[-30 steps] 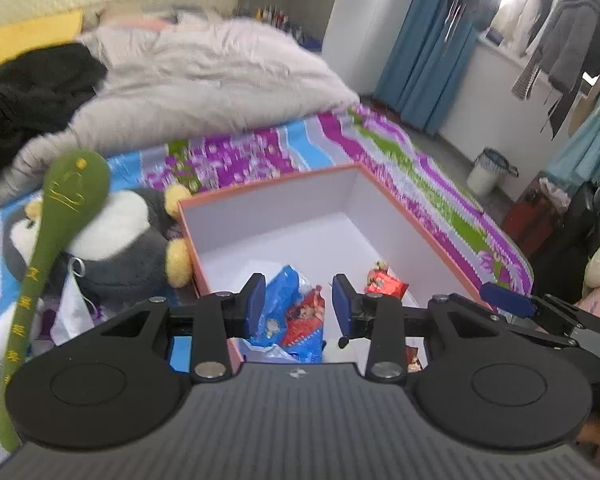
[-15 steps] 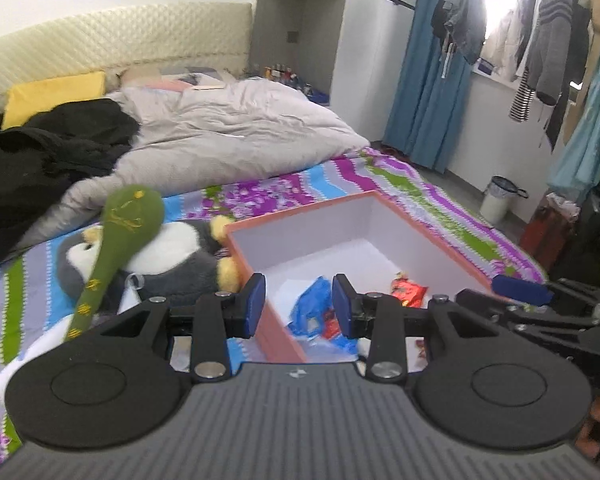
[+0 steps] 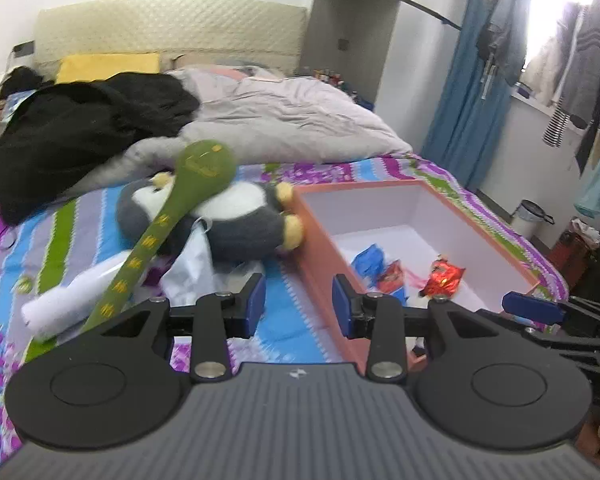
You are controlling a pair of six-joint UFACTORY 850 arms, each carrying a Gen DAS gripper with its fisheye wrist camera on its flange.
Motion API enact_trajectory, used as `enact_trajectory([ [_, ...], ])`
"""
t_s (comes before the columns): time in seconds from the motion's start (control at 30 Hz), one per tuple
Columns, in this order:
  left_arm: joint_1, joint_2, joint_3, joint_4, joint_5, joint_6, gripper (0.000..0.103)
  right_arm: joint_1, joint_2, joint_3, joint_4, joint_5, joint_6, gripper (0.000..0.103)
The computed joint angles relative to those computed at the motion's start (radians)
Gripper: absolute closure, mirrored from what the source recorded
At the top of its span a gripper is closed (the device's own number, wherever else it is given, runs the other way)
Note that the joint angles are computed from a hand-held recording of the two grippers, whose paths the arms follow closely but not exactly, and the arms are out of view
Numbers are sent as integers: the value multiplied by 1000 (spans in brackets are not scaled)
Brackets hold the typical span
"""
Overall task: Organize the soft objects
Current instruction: 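Move both tools back from the box toward the pile on the bed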
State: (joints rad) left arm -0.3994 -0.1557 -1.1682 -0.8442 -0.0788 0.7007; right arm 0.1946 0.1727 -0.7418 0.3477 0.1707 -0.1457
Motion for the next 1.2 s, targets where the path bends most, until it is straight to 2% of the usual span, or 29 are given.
enact_trajectory([
  [0.07, 9, 24, 35, 1, 8, -8, 61, 22, 0, 7, -1, 1, -3, 44],
  [0.2, 25, 68, 100, -123, 19, 102, 61, 74, -1, 20, 54, 4, -78, 44],
  [0.33, 46, 109, 166, -154, 11, 101, 61, 107, -12, 24, 72, -6, -95, 44],
  [0.43, 62, 136, 218, -14, 0, -57, 61, 131, -19, 31, 26, -7, -50, 44],
  [0.5, 73, 141, 239, 32, -6, -113, 61, 147, -33, 30, 70, -2, -101, 44],
  [0.57, 87, 134, 251, 48, -13, -139, 61, 154, -53, 23, 41, 2, -80, 44],
  [0.67, 108, 100, 243, -51, -23, -55, 61, 164, -90, 16, 67, 33, -111, 44],
  [0.8, 119, 24, 198, 60, -5, -146, 61, 172, -162, -12, 52, 75, -111, 44],
  [0.87, 128, -18, 168, -19, -4, -60, 61, 175, -206, -35, 58, 91, -128, 44],
  [0.93, 136, -61, 135, 2, -3, -82, 58, 174, -244, -59, 52, 105, -134, 44],
  [1.07, 155, -141, 68, -100, -9, 18, 55, 171, -322, -112, 32, 124, -131, 44],
  [1.2, 170, -221, -5, -70, -23, -14, 55, 159, -419, -182, 5, 136, -87, 44],
])
